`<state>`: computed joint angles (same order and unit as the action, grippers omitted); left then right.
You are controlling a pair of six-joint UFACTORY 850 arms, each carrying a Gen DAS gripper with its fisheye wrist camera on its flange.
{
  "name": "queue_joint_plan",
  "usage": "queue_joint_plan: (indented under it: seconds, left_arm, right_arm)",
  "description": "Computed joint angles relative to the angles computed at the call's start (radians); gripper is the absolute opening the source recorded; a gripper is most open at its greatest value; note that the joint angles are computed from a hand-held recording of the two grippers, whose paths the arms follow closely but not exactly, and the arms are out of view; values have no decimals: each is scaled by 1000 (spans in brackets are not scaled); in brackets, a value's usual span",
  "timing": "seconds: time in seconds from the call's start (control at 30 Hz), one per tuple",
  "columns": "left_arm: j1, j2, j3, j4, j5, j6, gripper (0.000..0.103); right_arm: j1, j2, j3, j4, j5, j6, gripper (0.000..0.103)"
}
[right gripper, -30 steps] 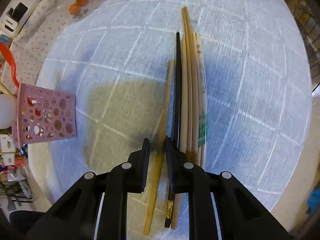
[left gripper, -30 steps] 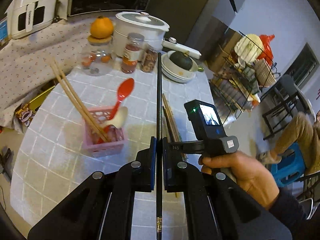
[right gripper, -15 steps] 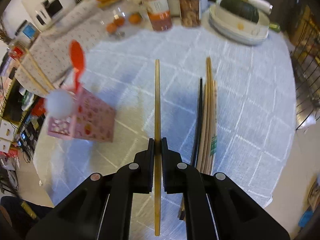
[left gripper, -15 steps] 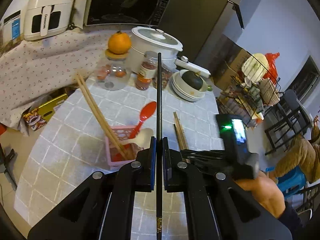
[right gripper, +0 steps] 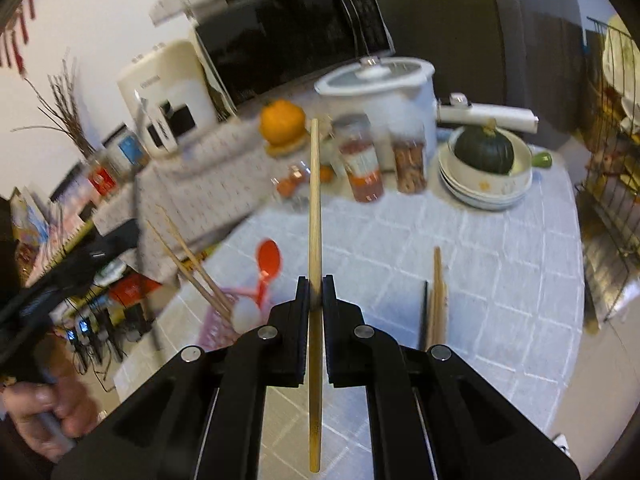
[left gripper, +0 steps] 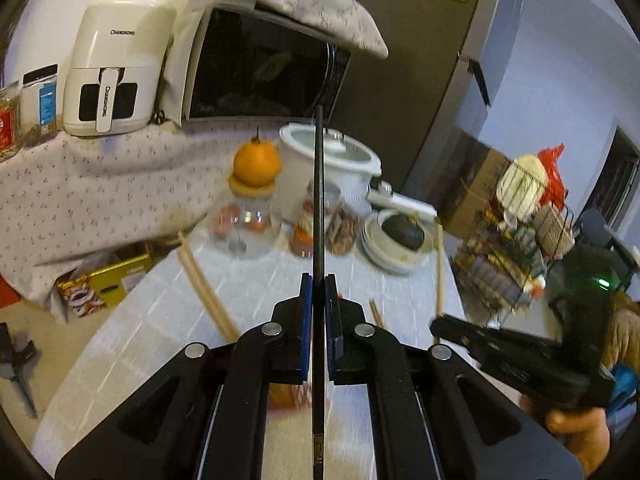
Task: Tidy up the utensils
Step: 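Drop black chopstick into basket with left gripper while right carries wooden chopstick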
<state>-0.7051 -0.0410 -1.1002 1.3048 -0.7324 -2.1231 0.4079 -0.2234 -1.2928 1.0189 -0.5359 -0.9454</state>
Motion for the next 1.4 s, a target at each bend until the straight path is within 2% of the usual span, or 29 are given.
queue_joint_plan:
  seconds: [0.2,0.4,0.6,0.73,0.9,1.03,1.13,1.17,1.23,1.3,1.37,1.4]
  left_arm:
    - [34,-42,24,160,-60,-157,5]
    - [40,-65,55,257,-121,-286,5]
    - [9,-106,56,305,-182,-281,5]
    - [-5,-128,59,307,-188,-267,5]
    - [-11,-134,60,256,-153,-241,5]
    - [5,-127,45,148,-67,-141,7]
    - [18,-84,40,54,-19,-104,21]
    - [17,-70,34,23,-18,-83,21]
    - [20,-36,1,-110,-4,42,21]
    - [15,-25,-39,-221,-33,176,31]
    - [14,-22,-92,-369,-96,347,64]
    - [18,-15,-100,-419,-106,394,67]
  right_arm:
    - [-8,38,35,193,-4,-190,7]
    - [-9,50,50,264,-13,-256,7]
    - [-3,56,62,314,-14,-312,7]
    - [-4,67,72,346,-19,-351,7]
    - [0,70,77,337,-3,-358,7]
    - [3,68,78,343,6,-359,7]
    - [6,69,79,357,14,-367,7]
    - [7,69,80,363,18,-370,7]
    - [12,63,78,385,23,-375,7]
    - [16,57,75,417,21,-392,7]
    - [29,49,75,468,35,-426,7]
    - [38,47,77,500,51,-451,7]
